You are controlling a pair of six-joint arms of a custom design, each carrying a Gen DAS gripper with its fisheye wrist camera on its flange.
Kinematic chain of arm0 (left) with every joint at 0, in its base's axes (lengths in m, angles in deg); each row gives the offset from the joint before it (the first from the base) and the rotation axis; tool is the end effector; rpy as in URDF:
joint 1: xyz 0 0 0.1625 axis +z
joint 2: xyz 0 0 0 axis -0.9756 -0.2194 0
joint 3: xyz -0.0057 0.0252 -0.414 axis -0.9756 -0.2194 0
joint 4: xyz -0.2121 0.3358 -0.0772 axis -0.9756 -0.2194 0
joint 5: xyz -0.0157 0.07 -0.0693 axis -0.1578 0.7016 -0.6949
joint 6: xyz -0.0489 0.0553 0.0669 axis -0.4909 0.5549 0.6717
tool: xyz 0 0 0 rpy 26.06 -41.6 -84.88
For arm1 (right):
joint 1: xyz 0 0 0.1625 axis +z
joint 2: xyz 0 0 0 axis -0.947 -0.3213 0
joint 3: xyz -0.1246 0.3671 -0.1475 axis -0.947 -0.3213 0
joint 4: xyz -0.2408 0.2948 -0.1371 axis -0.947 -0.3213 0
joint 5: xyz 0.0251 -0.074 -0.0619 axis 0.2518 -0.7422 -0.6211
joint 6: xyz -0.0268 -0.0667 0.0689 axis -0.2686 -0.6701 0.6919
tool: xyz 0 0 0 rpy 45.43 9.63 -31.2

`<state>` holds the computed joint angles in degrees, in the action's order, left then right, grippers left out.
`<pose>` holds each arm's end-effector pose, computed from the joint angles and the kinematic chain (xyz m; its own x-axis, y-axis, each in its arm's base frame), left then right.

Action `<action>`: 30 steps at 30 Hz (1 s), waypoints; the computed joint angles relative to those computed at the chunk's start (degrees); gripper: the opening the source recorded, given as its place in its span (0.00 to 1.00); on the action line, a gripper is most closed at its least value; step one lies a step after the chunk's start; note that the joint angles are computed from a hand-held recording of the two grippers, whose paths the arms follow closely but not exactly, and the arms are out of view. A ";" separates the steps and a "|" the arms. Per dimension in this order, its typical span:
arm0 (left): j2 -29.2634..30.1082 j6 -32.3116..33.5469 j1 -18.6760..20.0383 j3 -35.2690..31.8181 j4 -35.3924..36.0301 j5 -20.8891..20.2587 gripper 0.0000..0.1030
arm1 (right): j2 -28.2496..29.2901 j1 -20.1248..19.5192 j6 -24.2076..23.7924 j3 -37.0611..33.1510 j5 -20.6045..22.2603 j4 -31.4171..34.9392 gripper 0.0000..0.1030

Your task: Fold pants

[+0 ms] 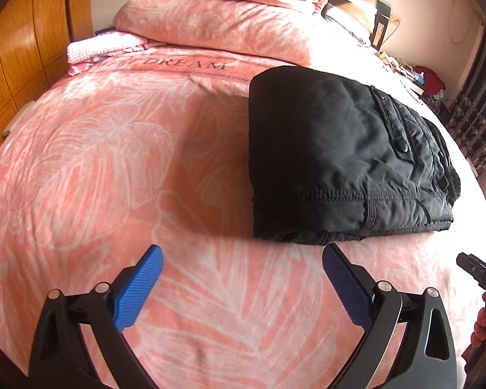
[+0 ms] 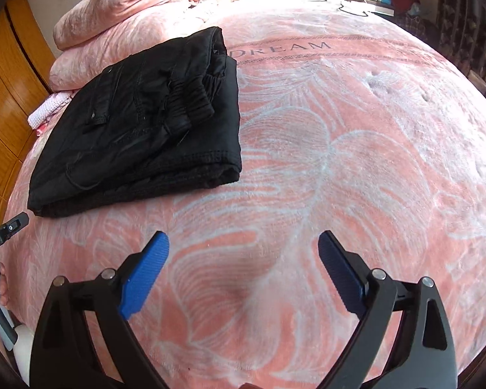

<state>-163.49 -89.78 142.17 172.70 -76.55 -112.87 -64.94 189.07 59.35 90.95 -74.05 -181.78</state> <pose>-0.0561 -0.6020 0.4069 -0.7837 -0.0489 -0.6192 0.3124 0.8306 -0.4611 0.3680 -0.5653 0.1289 -0.7909 0.0642 0.6086 -0.2527 0.8715 -0.4202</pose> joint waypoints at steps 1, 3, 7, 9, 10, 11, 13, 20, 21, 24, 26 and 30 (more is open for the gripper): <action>-0.54 -0.84 -0.32 0.43 1.11 0.26 0.96 | 0.18 0.67 0.48 -0.07 -0.48 0.86 0.94; -1.62 -2.37 -1.14 1.24 3.24 0.93 0.96 | 0.41 1.98 1.05 -0.22 -0.68 1.53 0.95; -3.50 -5.99 -3.12 2.55 7.28 2.90 0.96 | 0.58 4.26 3.05 -0.66 -0.79 2.21 0.96; -4.34 -6.83 -4.14 3.27 8.30 3.75 0.96 | 0.68 5.30 3.77 -1.02 -1.34 2.76 0.97; -4.72 -7.24 -4.70 3.63 8.85 4.29 0.96 | 0.67 5.76 4.36 -1.22 -1.60 3.55 0.97; -5.12 -7.62 -5.23 3.98 9.41 4.76 0.96 | 0.83 6.17 4.90 -1.68 -2.04 4.76 0.97; -5.93 -8.02 -6.24 4.68 10.10 5.32 0.96 | 1.06 7.14 5.82 -2.13 -3.71 6.05 0.97; -8.68 -10.36 -9.46 6.07 12.38 7.18 0.96 | 0.30 9.92 6.72 -2.46 -6.59 7.60 0.97; -9.00 -10.66 -9.92 6.19 12.62 7.47 0.96 | 0.14 10.24 6.81 -2.53 -6.85 7.87 0.97; -9.62 -11.00 -11.31 6.41 13.08 8.79 0.96 | -0.28 10.99 8.30 -2.99 -7.87 10.05 0.97; -9.87 -11.20 -12.28 6.50 13.71 10.05 0.96 | -0.70 11.42 9.23 -2.99 -8.11 10.72 0.97; -10.22 -11.11 -13.70 6.20 15.09 10.84 0.96 | -1.28 12.40 10.79 -3.00 -9.67 11.67 0.97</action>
